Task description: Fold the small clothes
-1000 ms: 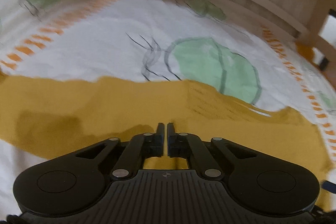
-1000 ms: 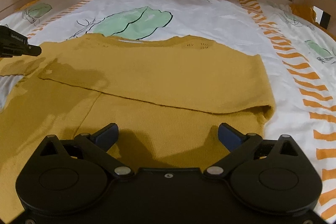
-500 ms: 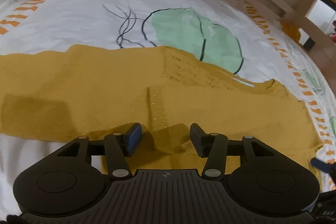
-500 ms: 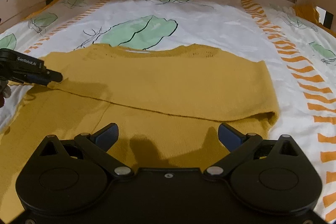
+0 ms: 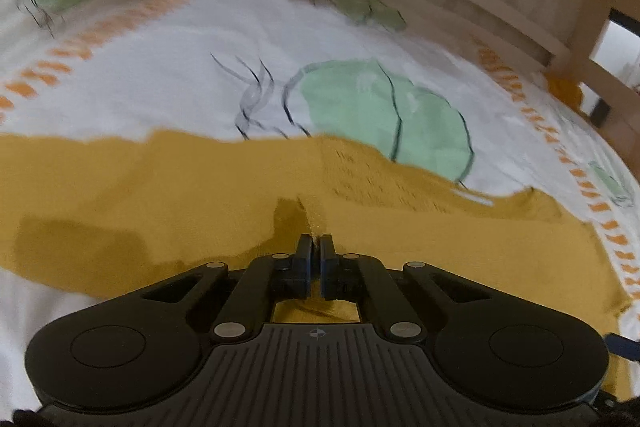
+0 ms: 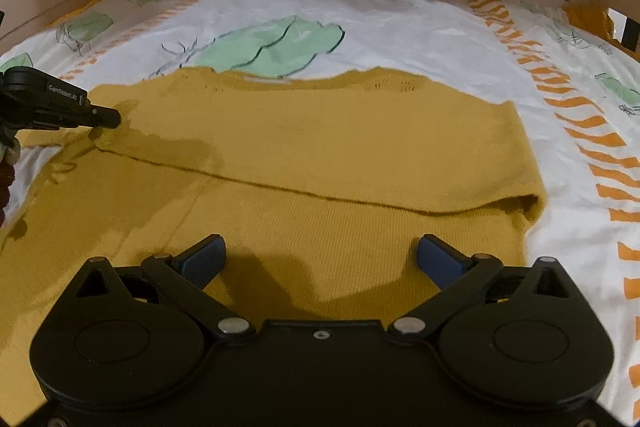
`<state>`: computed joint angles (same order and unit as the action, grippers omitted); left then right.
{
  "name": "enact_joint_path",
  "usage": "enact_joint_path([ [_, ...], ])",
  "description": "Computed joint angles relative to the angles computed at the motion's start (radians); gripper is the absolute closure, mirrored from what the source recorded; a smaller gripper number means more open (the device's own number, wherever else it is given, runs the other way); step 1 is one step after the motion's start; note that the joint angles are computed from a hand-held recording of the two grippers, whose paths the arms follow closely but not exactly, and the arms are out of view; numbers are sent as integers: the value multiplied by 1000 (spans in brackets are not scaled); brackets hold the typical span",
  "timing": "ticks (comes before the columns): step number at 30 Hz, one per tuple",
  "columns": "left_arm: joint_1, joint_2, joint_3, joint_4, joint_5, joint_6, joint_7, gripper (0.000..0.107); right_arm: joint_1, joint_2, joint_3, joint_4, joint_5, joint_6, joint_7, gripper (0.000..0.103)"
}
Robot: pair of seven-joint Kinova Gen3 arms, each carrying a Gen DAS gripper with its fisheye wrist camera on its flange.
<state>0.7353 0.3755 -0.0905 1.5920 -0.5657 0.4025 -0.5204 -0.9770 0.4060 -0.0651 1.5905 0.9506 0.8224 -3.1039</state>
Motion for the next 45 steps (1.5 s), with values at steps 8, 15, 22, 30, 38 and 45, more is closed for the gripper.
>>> enact_joint_path([
  [8,-6,29,15,-35,-53,83,35,101,-8,25,-12,-41,-19,33,44,1],
  [15,-141,4,116,-25,136,57,-154,68,-59,52,24,-35,14,52,9,0],
  [22,-50,-43,-13,-1,-10,125,-11,58,-25,54,-4,-93,-66,90,112,1],
  [30,-124,-136,-69,113,-144,157,232,58,-60,19,13,-122,-47,64,68,2],
  [38,-350,-209,-40,174,-82,134,216,58,-65,0,-1,-120,8,-45,7,2],
  [45,-532,-196,29,152,19,130,50,58,-59,-5,27,-90,17,-182,-141,1],
])
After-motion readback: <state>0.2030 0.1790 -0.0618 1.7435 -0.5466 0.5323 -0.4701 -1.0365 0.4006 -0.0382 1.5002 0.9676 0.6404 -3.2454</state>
